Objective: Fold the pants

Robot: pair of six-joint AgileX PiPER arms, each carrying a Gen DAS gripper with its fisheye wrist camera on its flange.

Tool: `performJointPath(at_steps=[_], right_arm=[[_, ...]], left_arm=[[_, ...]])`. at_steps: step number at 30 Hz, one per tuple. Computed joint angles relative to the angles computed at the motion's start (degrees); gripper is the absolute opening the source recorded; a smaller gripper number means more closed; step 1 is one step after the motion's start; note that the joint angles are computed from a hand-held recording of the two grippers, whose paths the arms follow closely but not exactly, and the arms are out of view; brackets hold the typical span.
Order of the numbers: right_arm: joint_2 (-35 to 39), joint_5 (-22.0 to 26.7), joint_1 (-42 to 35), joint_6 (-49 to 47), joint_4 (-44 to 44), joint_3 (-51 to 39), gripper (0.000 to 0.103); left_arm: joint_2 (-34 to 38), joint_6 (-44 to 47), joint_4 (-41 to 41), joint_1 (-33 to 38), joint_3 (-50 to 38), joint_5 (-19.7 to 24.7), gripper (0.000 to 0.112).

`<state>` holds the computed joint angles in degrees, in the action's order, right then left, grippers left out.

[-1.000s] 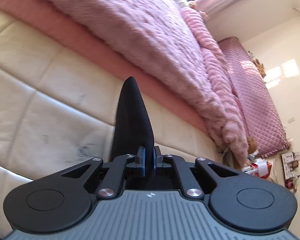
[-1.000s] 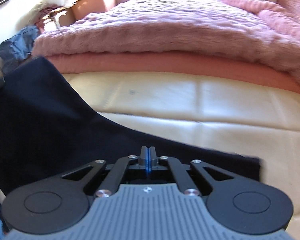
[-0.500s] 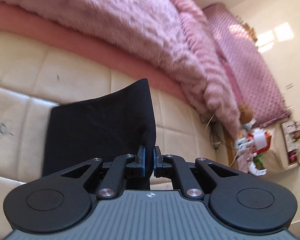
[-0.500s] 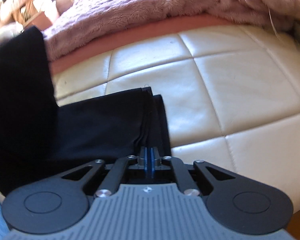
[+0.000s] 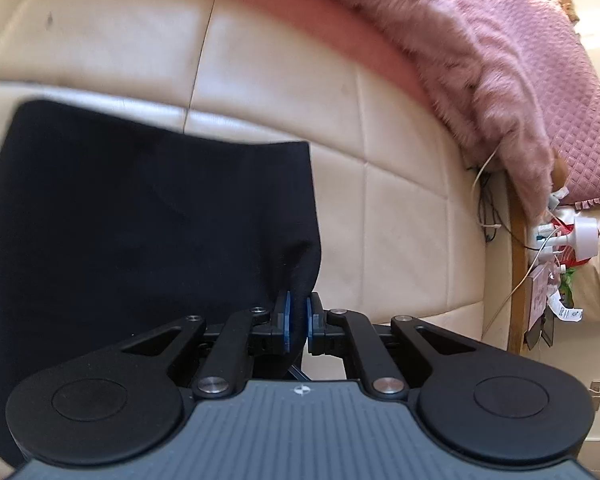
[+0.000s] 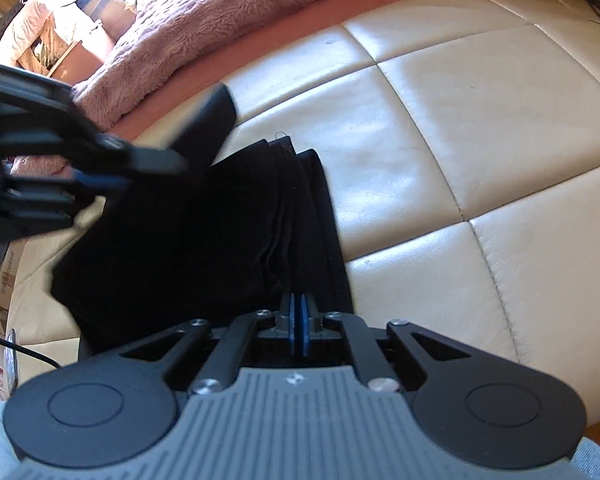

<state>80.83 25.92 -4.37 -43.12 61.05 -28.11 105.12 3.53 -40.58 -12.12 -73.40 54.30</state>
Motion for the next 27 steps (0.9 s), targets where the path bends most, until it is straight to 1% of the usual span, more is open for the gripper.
performJointPath(at_steps=[1,3,4,7,8,9,11,13,14,15,16,18,19,22,24,27], right_arm=[[0.1,-0.1,0.1,-0.3,0.2,0.0,0.0],[0.2,-0.5,0.3,-0.4,0.1,-0.1,0.0],[-0.1,-0.7,0.6,0.4,-0.7,-0.1,0.0],[-1.1,-1.4,1.2,2.7,-2.5,-0.2,0.0],[-1.8,-1.6,1.3,3.8,-3.3,-0.1,0.0],[-3.0,-1.8,1.4,5.8,-4.8,0.1,0.001],[-6.0,-2.0,1.3,11.8,-9.9,0.3,0.003],[-8.8,-1.5,0.0,15.8,-12.8,0.6,0.013],[-10.0,-0.7,-1.4,15.3,-11.8,0.8,0.016],[-10.7,0.5,-3.0,12.9,-9.3,0.9,0.023],[-10.9,2.0,-4.6,9.9,-6.3,0.7,0.025],[-9.5,4.3,-6.0,5.9,-2.3,-0.6,0.025],[-8.3,4.3,-5.5,4.8,-1.1,-1.6,0.025],[-3.1,2.4,-2.9,-0.1,3.3,-4.8,0.025],[1.6,2.1,-1.9,-2.9,5.9,-7.2,0.024],[6.7,-0.1,0.0,-3.1,5.8,-9.9,0.024]], left_arm=[[1.1,0.8,-0.9,0.5,-0.1,0.7,0.009],[2.7,2.6,-2.8,1.6,-0.8,2.9,0.015],[3.0,3.5,-3.8,2.0,-1.1,4.0,0.016],[1.0,7.2,-4.4,3.3,-0.6,6.0,0.023],[-0.2,8.7,-4.6,3.9,0.0,6.5,0.027],[-1.4,10.4,-5.0,4.7,0.8,6.6,0.028],[-4.7,13.4,-3.8,6.4,2.5,5.9,0.028],[-8.6,15.6,-0.9,8.2,5.2,3.1,0.028],[-10.4,17.3,0.5,9.6,6.7,1.8,0.028],[-11.9,18.6,1.7,11.2,8.1,0.8,0.028],[-12.9,19.4,2.7,12.7,9.2,0.0,0.028],[-14.7,21.8,4.0,16.7,11.6,-0.9,0.028],[-15.2,22.6,4.4,18.6,12.5,-1.0,0.028],[-15.4,24.6,4.2,24.7,14.4,-0.5,0.028],[-15.1,25.4,3.8,27.7,15.1,-0.1,0.028],[-14.5,27.7,2.8,31.7,15.9,0.7,0.028]])
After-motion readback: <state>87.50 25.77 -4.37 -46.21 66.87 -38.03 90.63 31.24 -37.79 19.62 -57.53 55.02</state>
